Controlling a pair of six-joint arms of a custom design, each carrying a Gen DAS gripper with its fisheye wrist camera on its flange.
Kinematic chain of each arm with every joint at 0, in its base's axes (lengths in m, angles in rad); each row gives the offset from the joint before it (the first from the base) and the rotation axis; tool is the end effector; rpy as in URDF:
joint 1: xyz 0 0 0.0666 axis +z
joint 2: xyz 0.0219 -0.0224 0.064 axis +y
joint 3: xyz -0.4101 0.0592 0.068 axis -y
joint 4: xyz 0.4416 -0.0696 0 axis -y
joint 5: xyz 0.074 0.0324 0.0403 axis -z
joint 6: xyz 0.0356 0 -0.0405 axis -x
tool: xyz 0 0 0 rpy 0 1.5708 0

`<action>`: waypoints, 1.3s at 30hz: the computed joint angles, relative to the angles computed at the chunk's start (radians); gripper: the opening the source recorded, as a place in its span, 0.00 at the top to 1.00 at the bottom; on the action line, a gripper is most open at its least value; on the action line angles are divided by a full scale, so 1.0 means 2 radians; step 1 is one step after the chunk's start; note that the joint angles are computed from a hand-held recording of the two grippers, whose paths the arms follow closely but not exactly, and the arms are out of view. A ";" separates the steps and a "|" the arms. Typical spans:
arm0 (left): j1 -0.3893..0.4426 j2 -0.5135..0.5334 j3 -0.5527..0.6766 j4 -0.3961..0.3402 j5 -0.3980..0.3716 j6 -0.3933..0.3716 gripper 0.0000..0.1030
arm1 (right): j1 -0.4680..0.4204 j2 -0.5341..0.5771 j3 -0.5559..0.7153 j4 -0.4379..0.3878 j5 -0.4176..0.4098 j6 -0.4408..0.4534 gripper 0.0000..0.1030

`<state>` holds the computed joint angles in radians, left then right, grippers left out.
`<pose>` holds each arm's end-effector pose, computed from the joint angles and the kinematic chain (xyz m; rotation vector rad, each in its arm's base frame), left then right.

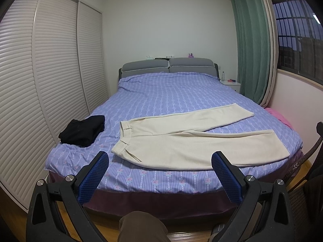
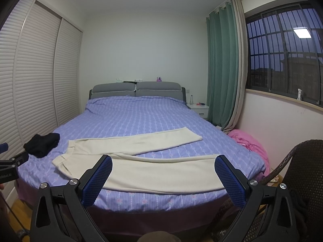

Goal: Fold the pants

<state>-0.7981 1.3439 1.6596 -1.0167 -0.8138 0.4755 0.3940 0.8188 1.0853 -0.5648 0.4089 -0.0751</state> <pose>0.3608 -0.3336 0.6189 -0.0737 2.0312 0.1400 0.3005 0.1091 0.5613 -0.0138 1.8441 -0.0547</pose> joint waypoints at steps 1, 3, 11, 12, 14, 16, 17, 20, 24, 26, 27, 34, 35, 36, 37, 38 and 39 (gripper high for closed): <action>0.000 0.000 0.000 0.000 0.000 0.000 0.00 | -0.001 0.000 0.000 0.000 -0.001 0.000 0.00; 0.000 0.001 0.001 0.000 0.000 -0.001 0.00 | 0.000 0.001 0.000 0.000 0.000 0.000 0.00; 0.001 0.002 0.001 0.001 0.000 -0.003 0.00 | -0.003 0.001 -0.002 0.000 -0.002 -0.001 0.00; 0.001 0.002 0.001 0.001 -0.001 -0.004 0.00 | -0.003 0.001 -0.003 0.000 -0.002 -0.001 0.00; 0.003 0.002 0.000 0.002 -0.001 -0.004 0.00 | -0.003 0.002 -0.003 -0.001 -0.002 -0.001 0.00; 0.005 0.003 -0.001 0.003 0.003 -0.003 0.00 | -0.004 0.002 -0.003 -0.002 -0.002 -0.002 0.00; 0.006 0.004 -0.001 0.004 0.004 -0.004 0.00 | -0.004 0.004 -0.002 -0.003 -0.003 -0.002 0.00; 0.008 0.004 -0.003 0.007 0.008 -0.007 0.00 | -0.005 0.008 -0.001 -0.003 -0.003 -0.004 0.00; 0.012 0.008 -0.004 0.017 0.010 -0.015 0.00 | -0.006 0.015 0.001 -0.001 -0.002 -0.005 0.00; 0.015 0.013 -0.002 0.024 0.012 -0.021 0.00 | -0.008 0.019 0.002 0.000 -0.002 -0.005 0.00; 0.018 0.016 -0.001 0.026 0.015 -0.024 0.00 | -0.010 0.021 0.003 0.000 -0.003 -0.005 0.00; 0.044 0.039 0.005 0.055 0.043 -0.040 0.00 | -0.023 0.057 0.016 0.005 -0.004 -0.012 0.00; 0.048 0.044 0.006 0.060 0.047 -0.042 0.00 | -0.026 0.064 0.019 0.007 -0.005 -0.011 0.00; 0.054 0.050 0.008 0.066 0.051 -0.046 0.00 | -0.028 0.072 0.022 0.011 -0.005 -0.010 0.00; 0.059 0.056 0.010 0.072 0.055 -0.050 0.00 | -0.030 0.081 0.026 0.016 -0.005 -0.008 0.00; 0.066 0.065 0.015 0.078 0.061 -0.053 0.00 | -0.033 0.092 0.030 0.023 -0.007 -0.004 0.00; 0.075 0.075 0.021 0.087 0.070 -0.057 0.00 | -0.035 0.100 0.034 0.028 -0.008 -0.002 0.00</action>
<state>-0.6484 1.4939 1.7013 -0.8426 -0.6746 0.3619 0.3240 1.0196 1.1534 -0.5091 0.3938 -0.0792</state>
